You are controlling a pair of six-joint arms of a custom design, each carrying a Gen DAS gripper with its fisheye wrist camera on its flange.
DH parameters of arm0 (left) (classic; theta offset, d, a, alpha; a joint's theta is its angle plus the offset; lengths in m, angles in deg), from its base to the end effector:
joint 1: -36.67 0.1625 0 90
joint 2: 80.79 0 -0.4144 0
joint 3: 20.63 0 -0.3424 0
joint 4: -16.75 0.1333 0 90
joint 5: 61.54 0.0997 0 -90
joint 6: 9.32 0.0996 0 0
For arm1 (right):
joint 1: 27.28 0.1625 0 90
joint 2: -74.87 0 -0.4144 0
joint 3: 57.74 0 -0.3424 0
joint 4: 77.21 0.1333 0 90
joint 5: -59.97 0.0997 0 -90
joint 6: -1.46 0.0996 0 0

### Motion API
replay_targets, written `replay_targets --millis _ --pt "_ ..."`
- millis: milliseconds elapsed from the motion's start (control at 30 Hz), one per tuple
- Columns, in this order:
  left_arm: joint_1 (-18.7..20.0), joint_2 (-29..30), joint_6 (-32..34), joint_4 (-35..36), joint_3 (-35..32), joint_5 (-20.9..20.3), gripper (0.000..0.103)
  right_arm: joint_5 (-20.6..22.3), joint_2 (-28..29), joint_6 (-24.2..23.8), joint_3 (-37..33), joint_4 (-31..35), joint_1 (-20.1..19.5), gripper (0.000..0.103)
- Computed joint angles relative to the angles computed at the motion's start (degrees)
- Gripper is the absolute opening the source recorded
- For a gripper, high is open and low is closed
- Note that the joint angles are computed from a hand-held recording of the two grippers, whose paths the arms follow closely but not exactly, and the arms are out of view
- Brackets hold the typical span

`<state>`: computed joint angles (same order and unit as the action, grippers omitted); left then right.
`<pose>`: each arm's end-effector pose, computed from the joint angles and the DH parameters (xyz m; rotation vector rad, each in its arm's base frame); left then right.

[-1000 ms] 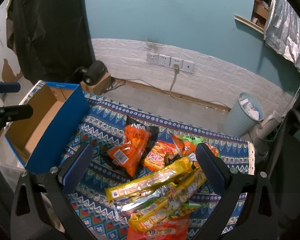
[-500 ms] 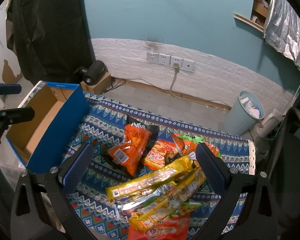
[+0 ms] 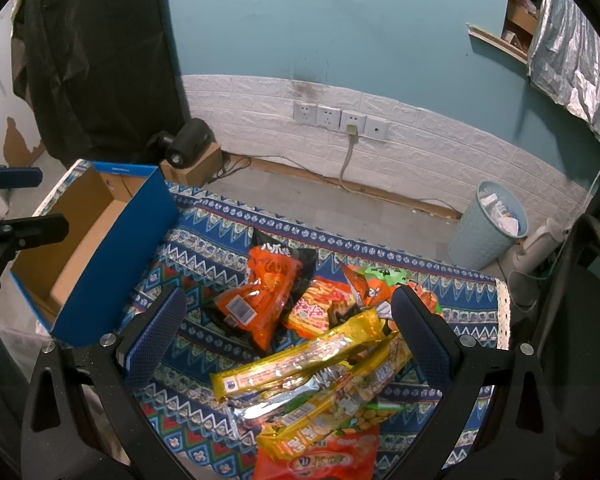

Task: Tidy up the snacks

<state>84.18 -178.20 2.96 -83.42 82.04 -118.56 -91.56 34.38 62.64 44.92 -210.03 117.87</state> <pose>-0.1279 -0.4172 0.4673 1.1625 2.3156 -0.3071 0.4802 -0.2787 0.0509 0.1050 -2.1627 0.8958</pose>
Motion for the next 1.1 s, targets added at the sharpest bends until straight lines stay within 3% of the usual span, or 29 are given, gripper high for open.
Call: replay_targets --millis 1100 --pt "0.0 0.39 0.1 0.82 0.32 0.33 0.1 0.57 -0.6 0.95 0.27 1.16 -0.16 0.1"
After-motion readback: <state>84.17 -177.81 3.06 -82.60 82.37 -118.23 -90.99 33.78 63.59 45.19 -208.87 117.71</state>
